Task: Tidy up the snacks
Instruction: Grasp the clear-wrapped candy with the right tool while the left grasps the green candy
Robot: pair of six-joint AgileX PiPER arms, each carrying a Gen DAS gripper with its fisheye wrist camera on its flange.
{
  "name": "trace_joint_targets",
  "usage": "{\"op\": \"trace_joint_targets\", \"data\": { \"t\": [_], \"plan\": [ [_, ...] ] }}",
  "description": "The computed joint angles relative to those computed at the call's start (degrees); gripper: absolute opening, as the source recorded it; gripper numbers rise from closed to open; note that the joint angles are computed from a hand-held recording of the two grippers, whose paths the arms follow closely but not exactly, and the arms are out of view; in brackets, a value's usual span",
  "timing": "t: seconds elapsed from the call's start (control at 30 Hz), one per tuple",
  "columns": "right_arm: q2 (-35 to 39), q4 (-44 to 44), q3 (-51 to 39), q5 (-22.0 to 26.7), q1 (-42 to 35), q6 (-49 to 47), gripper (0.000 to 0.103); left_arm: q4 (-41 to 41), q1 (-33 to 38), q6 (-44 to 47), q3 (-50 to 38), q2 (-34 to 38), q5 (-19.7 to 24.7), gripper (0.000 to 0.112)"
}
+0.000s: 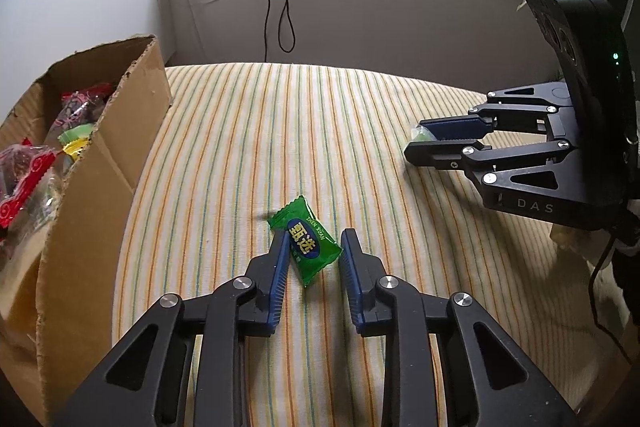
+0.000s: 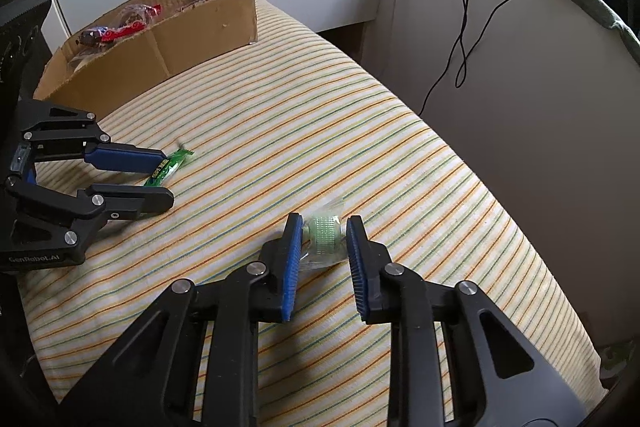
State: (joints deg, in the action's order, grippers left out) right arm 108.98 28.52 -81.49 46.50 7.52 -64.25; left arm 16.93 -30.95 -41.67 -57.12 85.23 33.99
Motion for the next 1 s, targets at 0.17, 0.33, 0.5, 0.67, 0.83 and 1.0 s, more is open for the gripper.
{"op": "trace_joint_targets", "data": {
  "t": [0.17,0.33,0.5,0.67,0.83,1.0],
  "plan": [
    [-0.61,0.72,-0.03,0.12,-0.58,-0.03,0.023,0.07,0.07,-0.10,0.04,-1.00,0.00,0.020],
    [-1.70,0.92,0.22,0.01,-0.36,0.43,0.023,-0.41,0.80,0.79,0.01,-1.52,0.05,0.017],
    [-2.59,0.65,1.01,-0.17,0.07,0.49,0.023,-0.96,-0.10,1.88,-0.60,-0.32,0.90,0.017],
    [-2.98,0.53,1.41,-0.31,0.39,0.13,0.023,2.02,-0.39,-2.20,-1.22,0.44,1.90,0.024],
    [-2.75,0.78,0.93,-0.09,0.04,-0.10,0.023,-0.40,1.64,-0.12,-1.00,1.83,0.43,0.025],
    [-2.72,1.12,1.32,-0.13,-0.16,-0.86,0.023,-4.91,4.06,4.80,-2.55,3.90,-0.95,0.032]
  ]
}}
